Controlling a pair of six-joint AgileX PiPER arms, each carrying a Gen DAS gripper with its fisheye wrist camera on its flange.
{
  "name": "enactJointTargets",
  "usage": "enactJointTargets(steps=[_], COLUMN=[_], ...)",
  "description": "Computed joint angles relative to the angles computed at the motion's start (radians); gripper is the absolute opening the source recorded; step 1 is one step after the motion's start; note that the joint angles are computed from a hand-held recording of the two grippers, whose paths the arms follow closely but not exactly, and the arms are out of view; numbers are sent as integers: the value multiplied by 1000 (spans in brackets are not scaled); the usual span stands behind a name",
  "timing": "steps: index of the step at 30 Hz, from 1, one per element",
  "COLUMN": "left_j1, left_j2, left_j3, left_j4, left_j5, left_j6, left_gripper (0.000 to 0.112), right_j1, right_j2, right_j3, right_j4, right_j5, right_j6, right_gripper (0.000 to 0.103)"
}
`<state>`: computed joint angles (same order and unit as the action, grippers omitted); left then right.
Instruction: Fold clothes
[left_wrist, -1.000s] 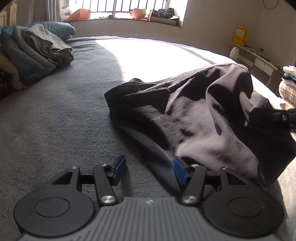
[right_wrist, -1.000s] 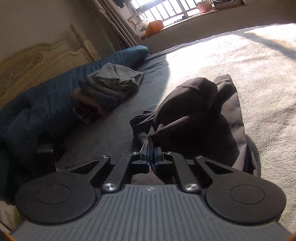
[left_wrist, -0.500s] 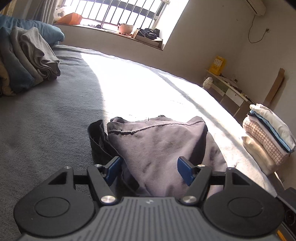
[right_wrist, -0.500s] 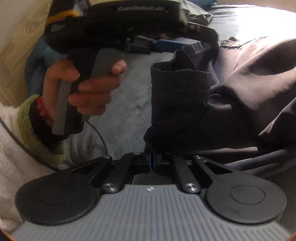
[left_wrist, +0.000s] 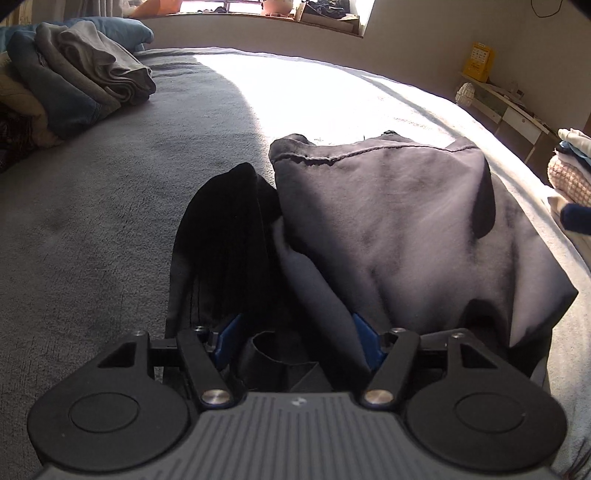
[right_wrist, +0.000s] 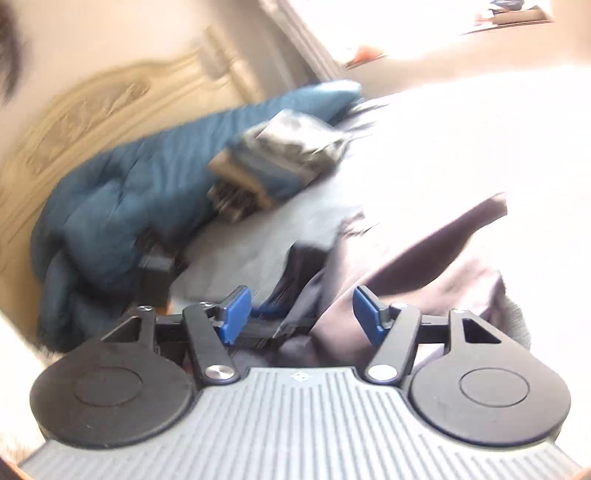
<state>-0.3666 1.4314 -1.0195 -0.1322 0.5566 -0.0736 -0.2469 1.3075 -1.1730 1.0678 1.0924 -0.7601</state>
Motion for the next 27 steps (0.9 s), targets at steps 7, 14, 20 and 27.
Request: enactJointTargets(steps=[7,14,20,27], left_j1=[-45,-62,-56,-80], left_j2=[-5,-13,-17,0], left_j3=[21,38,48,25], left_j4=[116,141,114,170], left_j5=[-21,-39,-50,-31], left_j6=[-79,-106,-81,-137], left_gripper=[67,68,70,73], right_j1=[80,114,-79,-354], right_j2=[257,250,28,-133], right_j3=[-148,-85,77,198], right_j4=[-217,-89,31,-147], right_j5=[-372,-399,-257,-42], right_j6=[312,162,88,199], right_gripper=[67,4,3,3])
